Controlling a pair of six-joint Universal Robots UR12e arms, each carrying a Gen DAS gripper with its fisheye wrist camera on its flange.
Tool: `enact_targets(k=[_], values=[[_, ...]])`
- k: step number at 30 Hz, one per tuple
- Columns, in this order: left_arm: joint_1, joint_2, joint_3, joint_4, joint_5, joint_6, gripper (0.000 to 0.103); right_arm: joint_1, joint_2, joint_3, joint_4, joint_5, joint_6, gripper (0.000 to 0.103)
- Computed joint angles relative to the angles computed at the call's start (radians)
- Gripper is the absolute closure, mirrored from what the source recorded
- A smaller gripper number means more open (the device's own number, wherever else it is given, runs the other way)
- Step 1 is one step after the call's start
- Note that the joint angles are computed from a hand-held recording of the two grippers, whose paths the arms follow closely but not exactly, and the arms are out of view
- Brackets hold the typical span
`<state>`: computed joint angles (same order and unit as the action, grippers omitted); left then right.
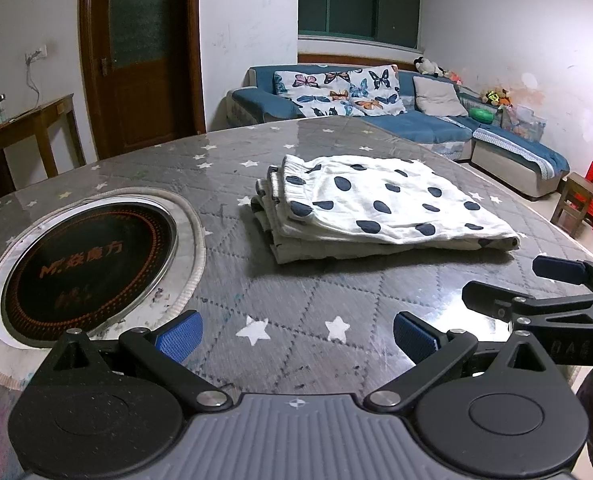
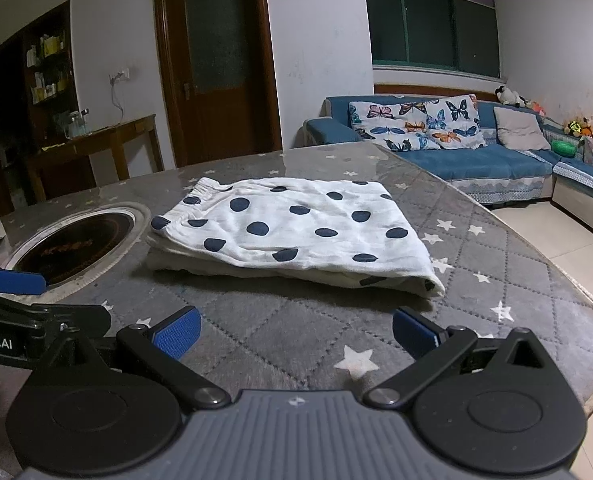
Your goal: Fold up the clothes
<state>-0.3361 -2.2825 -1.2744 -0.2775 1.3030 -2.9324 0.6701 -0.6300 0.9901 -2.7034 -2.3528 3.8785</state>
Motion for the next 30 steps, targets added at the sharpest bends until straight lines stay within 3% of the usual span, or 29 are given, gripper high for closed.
enact_targets(k=[30], values=[[0.015, 0.053, -0.09, 0.111, -0.027, -0.011, 0.0, 0.029, 0.009, -0.028, -0.038, -0.073, -0.082, 0.0]])
